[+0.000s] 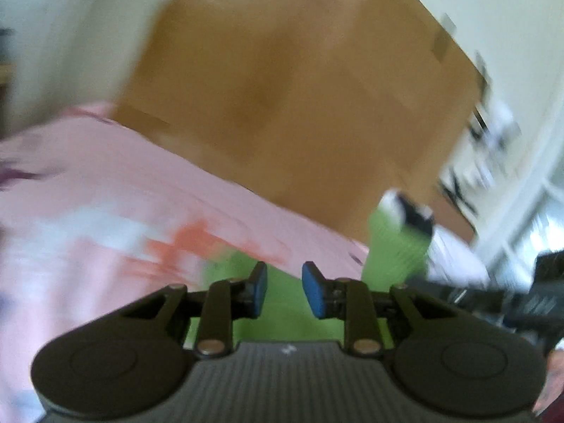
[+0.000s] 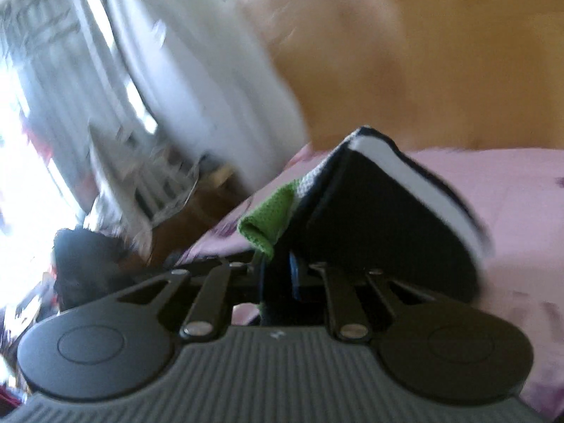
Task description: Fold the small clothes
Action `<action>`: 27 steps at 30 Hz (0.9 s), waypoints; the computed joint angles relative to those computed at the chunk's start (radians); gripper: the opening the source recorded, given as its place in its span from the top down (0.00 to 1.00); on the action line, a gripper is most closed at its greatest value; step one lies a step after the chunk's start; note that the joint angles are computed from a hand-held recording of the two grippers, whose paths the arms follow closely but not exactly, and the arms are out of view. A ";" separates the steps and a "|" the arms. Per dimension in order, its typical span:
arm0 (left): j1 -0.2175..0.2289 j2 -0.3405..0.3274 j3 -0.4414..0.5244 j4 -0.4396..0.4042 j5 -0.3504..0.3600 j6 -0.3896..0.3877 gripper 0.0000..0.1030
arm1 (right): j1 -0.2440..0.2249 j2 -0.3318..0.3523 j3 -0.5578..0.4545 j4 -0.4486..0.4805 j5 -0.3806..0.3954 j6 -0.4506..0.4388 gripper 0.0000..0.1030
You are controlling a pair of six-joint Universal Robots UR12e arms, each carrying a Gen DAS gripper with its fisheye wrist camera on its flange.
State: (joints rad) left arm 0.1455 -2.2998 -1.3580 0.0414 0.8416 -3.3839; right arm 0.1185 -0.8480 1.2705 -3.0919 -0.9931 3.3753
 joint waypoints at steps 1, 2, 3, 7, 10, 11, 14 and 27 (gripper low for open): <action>0.014 0.008 -0.017 0.030 0.021 -0.037 0.78 | 0.012 0.025 -0.043 0.053 0.012 -0.022 0.85; 0.026 0.015 -0.032 0.055 0.039 -0.065 0.78 | 0.024 0.050 -0.081 0.106 0.023 -0.042 0.85; 0.036 0.019 -0.044 0.073 0.055 -0.087 0.78 | 0.037 0.070 -0.112 0.156 0.024 -0.068 0.85; 0.053 0.021 -0.061 0.081 0.068 -0.124 0.77 | 0.061 0.161 -0.240 0.324 0.022 -0.117 0.86; 0.051 0.011 -0.053 0.059 0.031 -0.108 0.77 | 0.053 0.144 -0.219 0.328 0.069 -0.134 0.69; 0.050 0.005 -0.046 0.054 0.013 -0.103 0.77 | 0.046 0.129 -0.195 0.318 0.099 -0.151 0.64; 0.039 -0.012 -0.023 0.053 -0.046 -0.077 0.77 | 0.021 0.076 -0.107 0.222 0.128 -0.163 0.63; -0.031 0.025 -0.086 -0.028 0.039 0.204 0.77 | 0.018 0.109 -0.221 0.233 -0.060 -0.180 0.65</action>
